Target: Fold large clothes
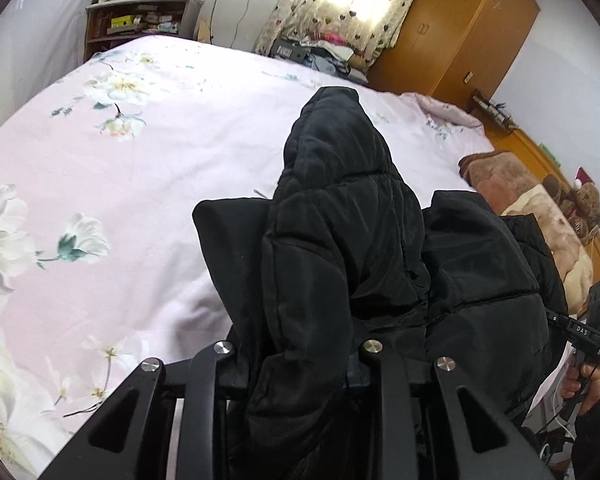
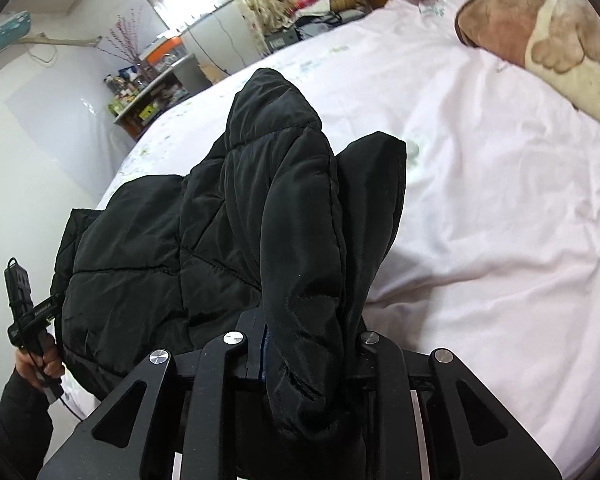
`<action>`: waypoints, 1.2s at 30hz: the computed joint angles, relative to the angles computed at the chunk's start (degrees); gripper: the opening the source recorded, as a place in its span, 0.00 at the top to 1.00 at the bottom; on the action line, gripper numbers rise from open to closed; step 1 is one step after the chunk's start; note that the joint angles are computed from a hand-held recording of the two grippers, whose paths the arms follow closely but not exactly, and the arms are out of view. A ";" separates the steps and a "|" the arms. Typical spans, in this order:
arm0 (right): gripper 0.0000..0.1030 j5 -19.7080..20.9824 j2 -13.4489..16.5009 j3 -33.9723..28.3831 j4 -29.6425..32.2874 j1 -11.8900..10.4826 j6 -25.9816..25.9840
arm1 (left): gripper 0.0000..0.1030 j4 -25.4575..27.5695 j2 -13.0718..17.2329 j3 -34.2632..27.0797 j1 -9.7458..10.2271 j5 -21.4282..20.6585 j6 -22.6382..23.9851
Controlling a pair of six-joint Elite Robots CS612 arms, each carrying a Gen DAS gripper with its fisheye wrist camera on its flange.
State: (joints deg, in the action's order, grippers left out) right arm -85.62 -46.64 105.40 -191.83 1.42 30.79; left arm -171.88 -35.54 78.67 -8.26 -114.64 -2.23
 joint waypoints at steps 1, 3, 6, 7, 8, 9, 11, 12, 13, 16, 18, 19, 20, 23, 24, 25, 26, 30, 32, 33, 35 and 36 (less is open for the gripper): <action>0.78 0.02 -0.43 0.46 -0.54 -0.01 -0.20 | 0.73 -0.54 -0.16 0.01 -0.17 0.12 -0.28; 0.78 -0.14 -0.98 0.57 -1.43 0.21 -0.37 | 0.73 -1.48 -0.51 -0.09 0.24 -0.11 -0.55; 0.78 -0.24 -1.01 -0.53 -1.67 0.47 -0.86 | 0.73 -1.64 -0.31 -1.96 0.58 0.09 -1.15; 0.78 -0.35 -0.86 -1.43 -1.23 0.68 -1.08 | 0.73 -1.32 -0.03 -3.01 0.55 0.38 -1.30; 0.78 -0.35 -0.57 -2.62 -0.73 0.78 -1.40 | 0.73 -0.92 0.33 -4.16 0.60 0.61 -1.41; 0.78 -0.52 0.47 -5.41 0.88 1.13 -1.27 | 0.73 -0.24 0.83 -5.62 0.77 0.84 -1.42; 0.78 0.29 1.93 -8.70 2.17 1.02 -1.10 | 0.73 0.93 1.79 -8.19 0.93 1.60 -1.14; 0.78 0.50 2.45 -9.85 2.71 0.98 -1.09 | 0.73 1.56 2.46 -9.74 1.00 2.06 -1.17; 0.78 0.87 3.18 -11.38 3.56 0.84 -1.18 | 0.73 2.36 3.25 -11.53 1.14 2.46 -1.15; 0.78 1.59 5.19 -15.44 5.63 0.61 -1.70 | 0.72 4.67 5.37 -16.07 1.42 3.58 -1.07; 0.77 2.25 6.87 -18.22 6.58 0.45 -1.94 | 0.72 6.28 7.32 -19.58 1.53 4.28 -1.01; 0.77 2.45 7.68 -19.56 7.41 0.41 -2.03 | 0.72 7.37 8.51 -21.62 1.64 4.45 -0.88; 0.77 2.71 8.62 -21.08 8.50 0.33 -2.06 | 0.72 7.93 9.15 -22.64 1.59 4.71 -0.84; 0.77 3.49 11.28 -25.10 11.57 0.01 -2.09 | 0.72 10.49 12.03 -26.80 1.65 5.45 -0.60; 0.77 3.69 12.32 -26.58 12.85 -0.07 -1.95 | 0.72 11.73 13.36 -28.60 1.66 5.75 -0.57; 0.76 3.86 13.31 -27.92 14.09 -0.15 -1.75 | 0.72 12.46 14.03 -29.36 1.63 6.11 -0.40; 0.75 4.07 14.23 -28.99 15.26 -0.25 -1.57 | 0.71 13.63 15.07 -30.66 1.51 6.77 -0.50; 0.64 5.03 16.60 -30.78 17.89 -0.90 1.17 | 0.61 15.78 18.11 -33.42 1.51 8.98 -2.83; 0.49 5.86 16.84 -30.62 17.79 -1.31 2.34 | 0.55 15.11 18.55 -33.37 1.85 8.34 -4.24; 0.47 5.61 16.63 -30.27 17.93 -1.37 2.41 | 0.48 14.55 18.34 -32.85 1.95 8.26 -4.67; 0.45 4.56 15.60 -29.06 17.29 -1.24 1.88 | 0.43 13.54 17.23 -31.02 2.01 9.61 -5.18; 0.44 3.64 14.89 -28.20 16.36 -1.07 1.28 | 0.43 12.84 16.40 -29.73 2.10 10.47 -5.71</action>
State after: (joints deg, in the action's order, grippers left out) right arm -81.98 -31.76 77.21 -175.47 0.35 32.07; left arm -159.04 -19.14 48.94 -6.15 -104.17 -7.95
